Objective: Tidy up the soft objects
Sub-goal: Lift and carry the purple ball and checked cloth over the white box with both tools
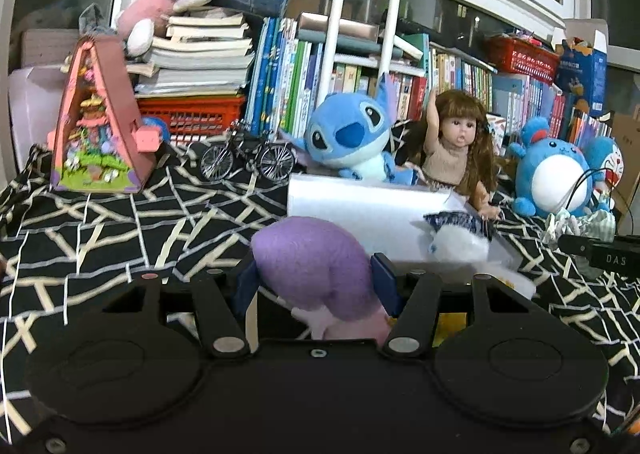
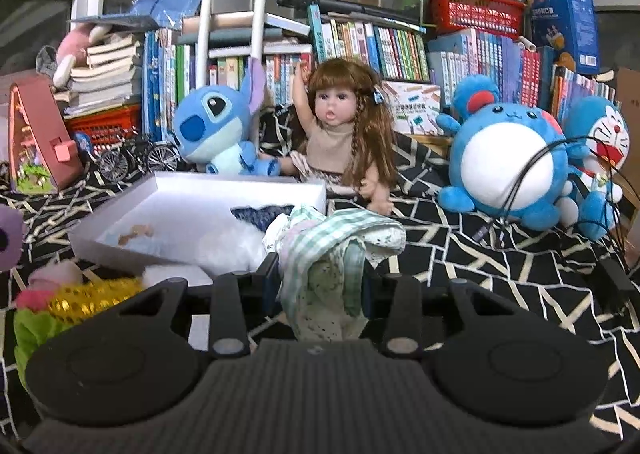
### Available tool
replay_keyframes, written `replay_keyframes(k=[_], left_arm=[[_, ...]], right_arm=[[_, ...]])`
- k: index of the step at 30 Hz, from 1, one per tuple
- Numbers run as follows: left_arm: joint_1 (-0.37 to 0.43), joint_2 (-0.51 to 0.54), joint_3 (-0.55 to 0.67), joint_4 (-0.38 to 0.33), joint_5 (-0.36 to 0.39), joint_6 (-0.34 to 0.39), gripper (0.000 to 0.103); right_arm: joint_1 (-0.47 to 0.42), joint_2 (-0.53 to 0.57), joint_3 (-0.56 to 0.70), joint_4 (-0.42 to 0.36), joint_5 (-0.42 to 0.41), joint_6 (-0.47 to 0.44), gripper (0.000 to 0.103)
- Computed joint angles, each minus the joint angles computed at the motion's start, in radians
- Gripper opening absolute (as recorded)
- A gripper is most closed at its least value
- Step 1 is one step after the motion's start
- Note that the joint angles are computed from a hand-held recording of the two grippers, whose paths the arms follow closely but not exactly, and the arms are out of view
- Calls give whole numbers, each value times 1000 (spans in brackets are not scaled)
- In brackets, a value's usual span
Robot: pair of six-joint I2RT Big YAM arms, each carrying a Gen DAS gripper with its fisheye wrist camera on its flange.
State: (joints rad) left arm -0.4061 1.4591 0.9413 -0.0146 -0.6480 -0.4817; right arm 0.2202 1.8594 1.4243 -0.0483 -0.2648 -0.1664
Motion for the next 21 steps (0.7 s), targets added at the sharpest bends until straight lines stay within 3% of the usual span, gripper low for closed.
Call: replay_keyframes(k=[8,12,21], left_arm=[[40,41,87,25,43,73,57],[72,78,148,27,106,95,57],[159,210,344,-53,245,82,57]], right_arm=[[17,10,59,-17,-44,27,44],[29,31,117,-49,-71,58,44],[61,156,384,-272,-138,254,44]])
